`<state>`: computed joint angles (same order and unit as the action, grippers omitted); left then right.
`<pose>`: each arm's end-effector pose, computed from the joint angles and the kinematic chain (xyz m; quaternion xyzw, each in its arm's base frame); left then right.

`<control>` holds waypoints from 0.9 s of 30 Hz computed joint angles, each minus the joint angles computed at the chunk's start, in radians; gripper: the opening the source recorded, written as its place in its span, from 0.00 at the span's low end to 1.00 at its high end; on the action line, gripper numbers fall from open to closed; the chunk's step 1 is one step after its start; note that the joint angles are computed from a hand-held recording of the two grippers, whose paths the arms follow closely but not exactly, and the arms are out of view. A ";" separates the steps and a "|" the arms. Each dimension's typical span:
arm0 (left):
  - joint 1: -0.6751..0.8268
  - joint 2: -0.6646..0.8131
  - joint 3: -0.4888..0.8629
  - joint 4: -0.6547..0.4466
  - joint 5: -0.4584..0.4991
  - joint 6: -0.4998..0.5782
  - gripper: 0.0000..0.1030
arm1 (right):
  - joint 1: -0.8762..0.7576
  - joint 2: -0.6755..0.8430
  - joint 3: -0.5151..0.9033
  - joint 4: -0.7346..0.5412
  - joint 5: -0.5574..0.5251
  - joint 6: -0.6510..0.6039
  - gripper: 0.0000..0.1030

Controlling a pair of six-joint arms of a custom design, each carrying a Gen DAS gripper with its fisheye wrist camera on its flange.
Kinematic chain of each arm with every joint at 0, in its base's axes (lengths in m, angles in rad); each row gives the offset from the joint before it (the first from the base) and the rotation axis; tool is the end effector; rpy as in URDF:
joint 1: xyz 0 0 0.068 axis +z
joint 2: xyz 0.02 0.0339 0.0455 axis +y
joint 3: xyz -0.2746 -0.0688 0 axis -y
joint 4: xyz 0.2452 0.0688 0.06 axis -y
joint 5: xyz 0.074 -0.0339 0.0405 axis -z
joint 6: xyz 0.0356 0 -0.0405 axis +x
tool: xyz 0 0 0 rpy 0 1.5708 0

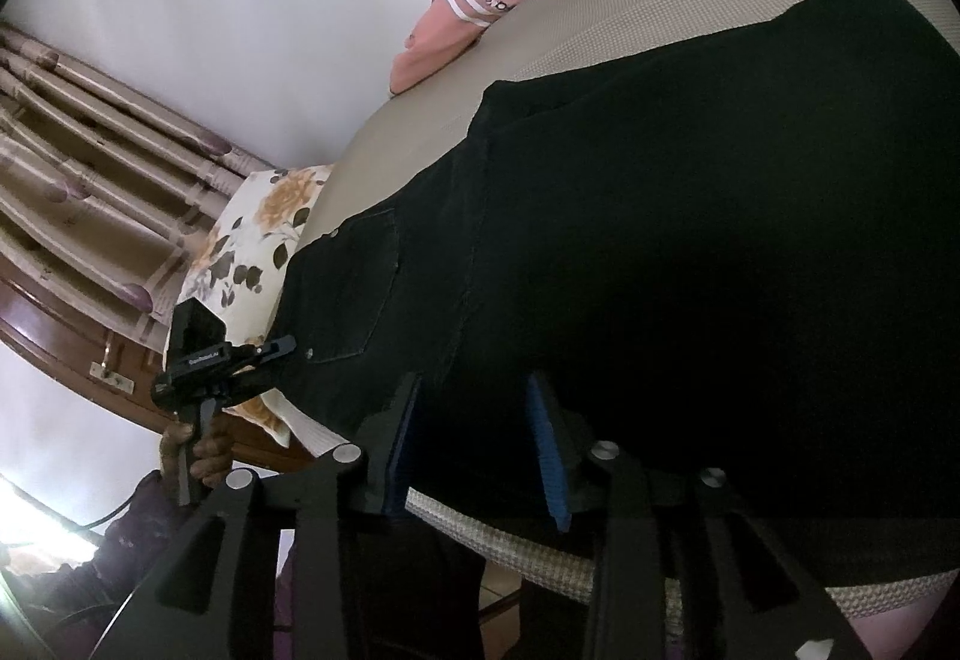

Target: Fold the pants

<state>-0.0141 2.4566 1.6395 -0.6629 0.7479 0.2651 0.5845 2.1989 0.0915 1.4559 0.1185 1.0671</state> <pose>0.4529 -0.0306 0.0498 0.1458 0.9186 -0.3568 0.0876 0.1646 0.1038 0.0280 0.2393 0.8624 0.2896 0.3393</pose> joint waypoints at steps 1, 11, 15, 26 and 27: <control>-0.008 -0.026 -0.036 0.040 -0.021 -0.021 0.27 | -0.001 -0.003 0.002 -0.005 -0.002 -0.003 0.34; 0.000 -0.009 -0.040 0.056 -0.019 -0.065 0.30 | 0.013 -0.005 0.012 -0.017 0.027 0.006 0.37; 0.006 0.044 0.034 -0.016 0.002 -0.066 0.38 | 0.017 -0.005 0.012 -0.016 0.032 0.010 0.38; 0.026 0.141 0.194 -0.187 0.089 -0.079 0.43 | 0.015 -0.013 0.012 -0.024 0.033 0.009 0.41; 0.029 0.142 0.191 -0.180 0.099 -0.090 0.43 | 0.015 -0.013 0.012 -0.024 0.033 0.009 0.41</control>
<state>0.0150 2.5986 1.8302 -0.8433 0.8467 0.1750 0.5994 2.1861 0.1037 1.4323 0.1514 1.0761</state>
